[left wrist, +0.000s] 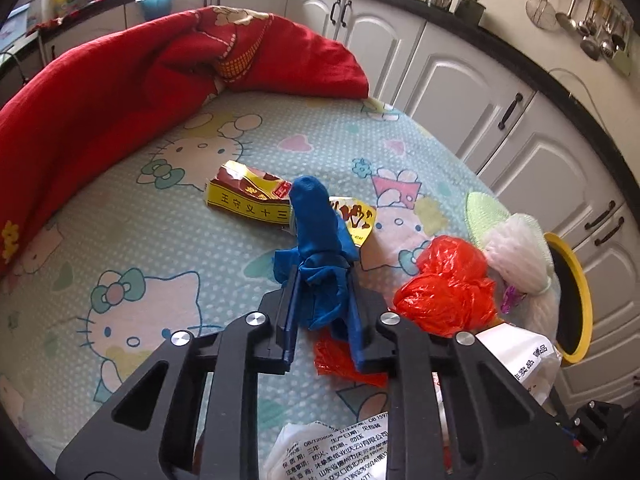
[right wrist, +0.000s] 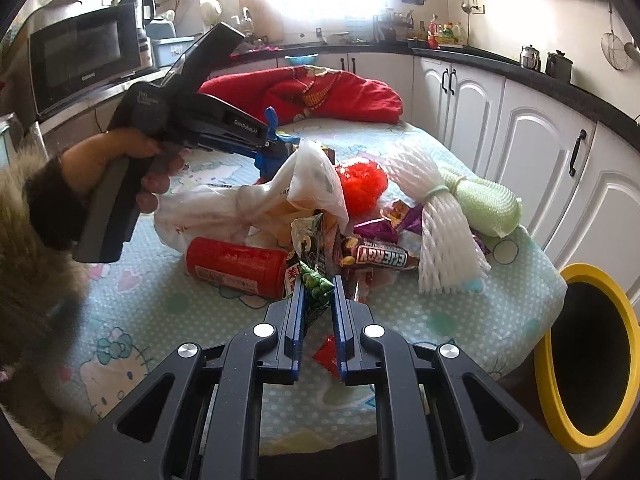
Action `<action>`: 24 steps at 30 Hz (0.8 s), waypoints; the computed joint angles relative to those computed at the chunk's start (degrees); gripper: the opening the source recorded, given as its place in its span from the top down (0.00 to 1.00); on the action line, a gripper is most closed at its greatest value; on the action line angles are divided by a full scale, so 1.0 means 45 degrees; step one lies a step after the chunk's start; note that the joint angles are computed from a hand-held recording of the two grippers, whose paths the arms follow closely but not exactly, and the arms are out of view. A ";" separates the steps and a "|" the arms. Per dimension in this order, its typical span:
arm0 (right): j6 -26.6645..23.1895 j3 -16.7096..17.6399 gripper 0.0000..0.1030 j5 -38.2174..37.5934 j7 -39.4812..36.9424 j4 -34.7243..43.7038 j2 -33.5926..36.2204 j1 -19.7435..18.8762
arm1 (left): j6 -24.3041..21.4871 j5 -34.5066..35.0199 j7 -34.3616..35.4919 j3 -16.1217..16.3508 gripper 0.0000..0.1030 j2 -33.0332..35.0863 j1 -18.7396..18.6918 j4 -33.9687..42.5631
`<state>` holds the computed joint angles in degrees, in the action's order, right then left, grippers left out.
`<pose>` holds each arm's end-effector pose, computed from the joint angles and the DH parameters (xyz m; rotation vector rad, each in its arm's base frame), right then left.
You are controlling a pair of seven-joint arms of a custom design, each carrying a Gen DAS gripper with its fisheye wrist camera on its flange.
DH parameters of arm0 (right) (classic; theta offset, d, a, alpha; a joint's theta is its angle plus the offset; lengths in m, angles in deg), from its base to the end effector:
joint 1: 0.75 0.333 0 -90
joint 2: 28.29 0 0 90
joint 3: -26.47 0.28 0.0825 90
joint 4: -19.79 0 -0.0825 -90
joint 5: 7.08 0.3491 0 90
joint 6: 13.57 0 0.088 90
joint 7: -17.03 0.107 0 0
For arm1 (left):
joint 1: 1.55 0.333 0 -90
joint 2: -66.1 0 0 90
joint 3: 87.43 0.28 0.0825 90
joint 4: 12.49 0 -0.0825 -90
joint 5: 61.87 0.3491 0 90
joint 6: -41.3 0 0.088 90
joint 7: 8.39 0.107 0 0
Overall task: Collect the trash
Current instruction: 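Carry the snack bag over the yellow bin with the right tool while the left holds the glove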
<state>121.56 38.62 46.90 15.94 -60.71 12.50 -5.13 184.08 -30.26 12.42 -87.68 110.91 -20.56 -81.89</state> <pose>0.6970 0.0732 0.3116 -2.1819 0.6032 -0.1978 0.6944 -0.2446 0.3530 -2.2701 1.3254 -0.6507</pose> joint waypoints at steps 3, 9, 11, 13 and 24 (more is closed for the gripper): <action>-0.0107 0.0095 0.88 0.0213 -0.0196 -0.0060 -0.0107 -0.0176 | 0.0504 0.0509 -0.0814 0.0331 0.88 -0.0718 -0.0247 -0.0977; -0.0273 0.0096 0.88 0.0670 -0.0326 0.0071 -0.0251 -0.0330 | 0.0726 0.1880 -0.2007 0.0583 0.88 -0.1540 -0.0704 -0.1699; -0.0328 0.0066 0.88 0.0813 -0.0239 0.0263 -0.0188 -0.0396 | 0.0827 0.2306 -0.2304 0.0576 0.88 -0.1715 -0.0818 -0.1792; -0.0292 0.0031 0.88 0.0881 -0.0148 0.0447 -0.0115 -0.0423 | 0.0664 0.2643 -0.2357 0.0521 0.88 -0.1673 -0.0966 -0.1530; 0.0099 -0.0009 0.88 0.0938 0.0668 0.2000 0.0697 -0.0881 | 0.0047 0.2241 -0.0721 0.0197 0.88 0.0624 -0.1573 0.2261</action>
